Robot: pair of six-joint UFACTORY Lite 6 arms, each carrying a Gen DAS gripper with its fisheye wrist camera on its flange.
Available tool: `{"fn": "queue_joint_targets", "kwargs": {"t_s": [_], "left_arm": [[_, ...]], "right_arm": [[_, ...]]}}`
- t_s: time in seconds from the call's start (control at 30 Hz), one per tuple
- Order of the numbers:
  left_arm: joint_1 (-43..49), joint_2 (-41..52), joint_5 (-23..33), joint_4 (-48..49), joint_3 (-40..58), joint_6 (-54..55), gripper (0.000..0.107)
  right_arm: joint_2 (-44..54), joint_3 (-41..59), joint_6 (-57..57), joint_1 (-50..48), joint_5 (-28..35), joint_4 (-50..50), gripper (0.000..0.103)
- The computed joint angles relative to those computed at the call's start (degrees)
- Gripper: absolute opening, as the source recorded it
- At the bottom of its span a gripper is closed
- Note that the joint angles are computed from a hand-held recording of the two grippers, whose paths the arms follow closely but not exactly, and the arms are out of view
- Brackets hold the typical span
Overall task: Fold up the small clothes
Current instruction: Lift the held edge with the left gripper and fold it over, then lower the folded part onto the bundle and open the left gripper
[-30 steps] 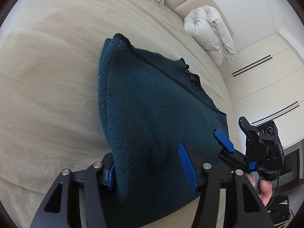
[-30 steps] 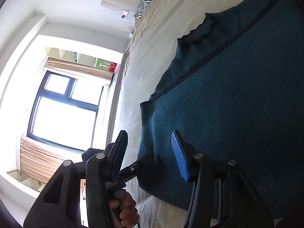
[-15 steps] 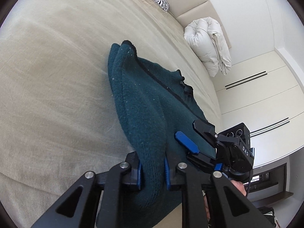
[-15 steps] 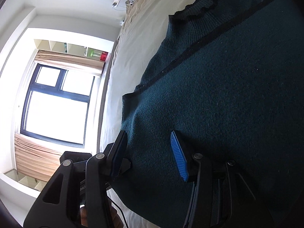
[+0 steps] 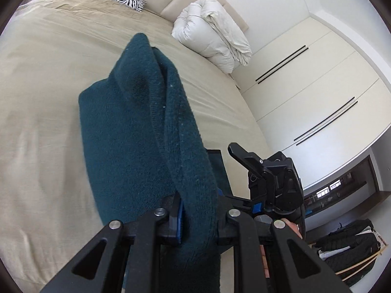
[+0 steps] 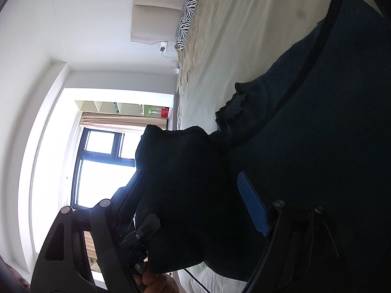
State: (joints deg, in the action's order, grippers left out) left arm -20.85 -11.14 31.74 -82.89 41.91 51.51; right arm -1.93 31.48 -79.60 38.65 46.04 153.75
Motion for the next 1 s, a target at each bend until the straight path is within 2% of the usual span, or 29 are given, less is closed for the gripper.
{"fn": "queue_joint_targets", "kwargs": {"t_s": [0.1,0.13,0.2,0.23,0.27,0.33,0.4,0.53,0.63,0.7,0.77,0.83,1.0], "left_arm": [[-9.8,10.5,-5.1,-9.0,4.8,6.2,0.026],[-12.0,12.4,-5.5,-10.9,5.5,8.2,0.032],[-15.0,11.8,-6.1,-11.8,5.1,9.7,0.042],[-15.7,9.8,-6.0,-12.8,3.9,11.1,0.052],[-15.7,6.2,-5.5,-15.2,1.3,14.1,0.057],[-14.3,-1.7,-5.8,-14.7,-3.7,15.8,0.058],[-9.9,-6.9,-4.0,-11.6,-7.2,13.7,0.058],[0.7,-9.0,1.5,-7.0,-11.7,11.8,0.058],[7.1,-8.9,5.9,-7.7,-15.7,16.1,0.058],[8.0,-8.3,6.5,-8.8,-17.3,18.0,0.058],[8.1,-8.0,7.2,-9.7,-18.5,19.3,0.058],[6.0,-7.8,5.6,-11.5,-18.8,20.3,0.058],[0.1,-4.6,1.6,-14.9,-16.8,23.1,0.06]], "right_arm": [[-3.7,-6.6,3.7,-8.2,4.6,-5.6,0.077],[-4.2,-8.3,4.2,-10.2,5.4,-6.6,0.077],[-5.3,-11.4,6.0,-14.1,5.8,-10.5,0.077],[-4.8,-12.2,6.4,-15.6,6.8,-12.3,0.077],[-3.7,-12.5,6.1,-17.1,8.8,-14.0,0.077],[-3.4,-12.2,5.8,-18.6,9.7,-17.4,0.077],[-3.9,-10.4,7.3,-18.5,6.6,-20.9,0.077],[-4.5,-3.8,13.6,-15.6,-4.5,-30.4,0.076],[-6.0,0.8,22.7,-8.0,-16.4,-39.3,0.069],[-3.1,4.7,28.7,-6.3,-19.9,-46.3,0.064],[-0.1,7.2,31.8,-5.8,-20.8,-49.8,0.058],[0.3,7.6,33.2,-5.7,-21.8,-51.9,0.05],[-4.9,0.0,27.1,-9.5,-17.8,-44.6,0.049]]}}
